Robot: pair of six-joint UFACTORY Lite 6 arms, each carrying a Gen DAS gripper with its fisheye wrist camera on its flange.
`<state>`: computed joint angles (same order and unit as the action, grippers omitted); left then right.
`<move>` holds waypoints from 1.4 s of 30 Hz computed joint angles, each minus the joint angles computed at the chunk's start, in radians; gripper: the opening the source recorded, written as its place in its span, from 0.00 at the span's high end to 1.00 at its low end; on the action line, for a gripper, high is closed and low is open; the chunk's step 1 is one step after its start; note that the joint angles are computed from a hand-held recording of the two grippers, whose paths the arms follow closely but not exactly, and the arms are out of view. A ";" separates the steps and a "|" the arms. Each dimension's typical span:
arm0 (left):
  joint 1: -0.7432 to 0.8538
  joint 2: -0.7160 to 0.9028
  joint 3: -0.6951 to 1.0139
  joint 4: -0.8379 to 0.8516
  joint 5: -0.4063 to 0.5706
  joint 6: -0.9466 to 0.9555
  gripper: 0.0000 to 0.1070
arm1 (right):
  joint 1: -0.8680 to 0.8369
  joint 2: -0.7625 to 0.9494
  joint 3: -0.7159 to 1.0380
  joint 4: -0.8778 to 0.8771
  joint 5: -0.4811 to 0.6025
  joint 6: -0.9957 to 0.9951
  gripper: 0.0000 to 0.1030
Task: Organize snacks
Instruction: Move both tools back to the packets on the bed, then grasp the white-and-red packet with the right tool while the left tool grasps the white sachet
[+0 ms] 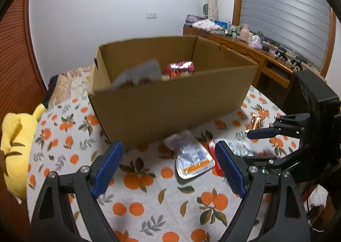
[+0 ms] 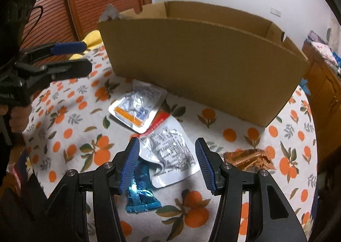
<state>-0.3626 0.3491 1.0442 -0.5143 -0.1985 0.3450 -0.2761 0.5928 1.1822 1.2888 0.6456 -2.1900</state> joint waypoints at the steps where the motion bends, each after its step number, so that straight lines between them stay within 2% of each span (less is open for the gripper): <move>1: 0.003 0.012 -0.003 0.074 -0.002 -0.084 0.17 | 0.002 0.010 0.009 -0.017 -0.003 0.011 0.45; 3: 0.005 0.037 0.001 0.138 -0.003 -0.155 0.17 | 0.007 0.029 0.022 -0.026 -0.019 0.015 0.45; 5: 0.002 0.067 0.015 0.116 -0.005 -0.136 0.17 | 0.013 0.052 0.045 -0.051 -0.027 0.039 0.45; 17: 0.021 0.182 0.099 0.260 0.025 -0.282 0.17 | 0.043 0.135 0.175 -0.152 0.006 0.142 0.31; 25: 0.031 0.235 0.138 0.330 0.039 -0.356 0.17 | 0.069 0.159 0.199 -0.188 0.004 0.166 0.25; 32: 0.038 0.249 0.153 0.400 0.051 -0.430 0.17 | 0.082 0.167 0.194 -0.175 -0.029 0.134 0.23; 42: 0.035 0.314 0.255 0.658 0.094 -0.715 0.17 | 0.103 0.165 0.167 -0.094 -0.084 0.041 0.21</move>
